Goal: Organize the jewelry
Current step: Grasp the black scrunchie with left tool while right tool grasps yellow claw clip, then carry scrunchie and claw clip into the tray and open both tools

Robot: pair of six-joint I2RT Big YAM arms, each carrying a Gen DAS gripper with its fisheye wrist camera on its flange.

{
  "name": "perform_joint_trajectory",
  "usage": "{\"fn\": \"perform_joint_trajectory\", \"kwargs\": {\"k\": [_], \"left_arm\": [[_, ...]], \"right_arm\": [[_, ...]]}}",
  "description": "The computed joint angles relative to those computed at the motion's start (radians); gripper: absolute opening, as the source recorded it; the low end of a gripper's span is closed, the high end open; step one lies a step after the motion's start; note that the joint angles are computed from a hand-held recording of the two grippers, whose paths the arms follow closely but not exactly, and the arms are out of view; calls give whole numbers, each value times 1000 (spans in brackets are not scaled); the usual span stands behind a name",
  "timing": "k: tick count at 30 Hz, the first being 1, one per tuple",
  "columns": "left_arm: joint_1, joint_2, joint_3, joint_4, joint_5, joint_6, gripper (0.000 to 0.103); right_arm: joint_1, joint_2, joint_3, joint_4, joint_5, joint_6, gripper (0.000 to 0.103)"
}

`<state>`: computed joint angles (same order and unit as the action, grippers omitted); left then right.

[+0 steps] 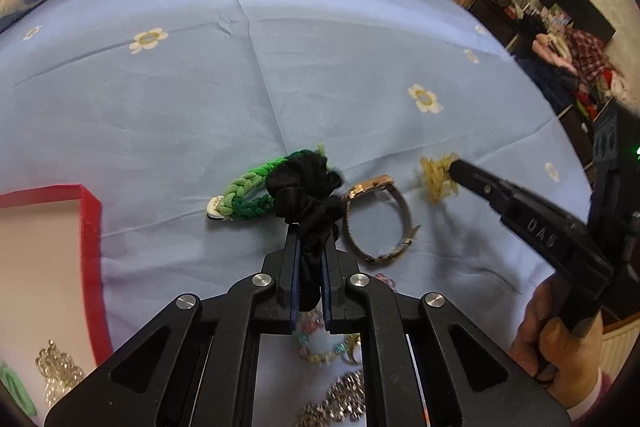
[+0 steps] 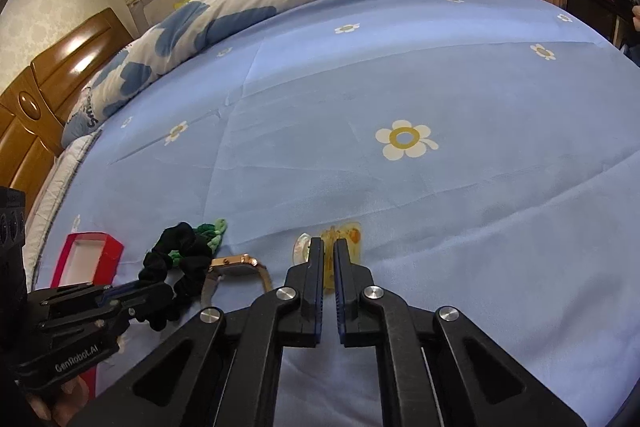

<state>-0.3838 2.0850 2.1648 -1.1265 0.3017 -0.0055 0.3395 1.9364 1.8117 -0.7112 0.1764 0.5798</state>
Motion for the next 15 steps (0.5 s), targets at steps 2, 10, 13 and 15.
{"fn": "perform_joint_trajectory", "kwargs": {"k": [2,10,13,15], "left_arm": [[6,-25,-29,17,5,-2,6],[43,-158,-178,94,76,-32,6],[62,-202,-231,113,93,-41,6],[75,-232,-268,126,100,-48,6]], "right_arm": [[5,-18,-21,12,-5,3,4],[44,-85,-90,58,-21,28,4],[67,-103,-102,68,-26,37,4],[84,-113,-105,75,-30,43,4]]}}
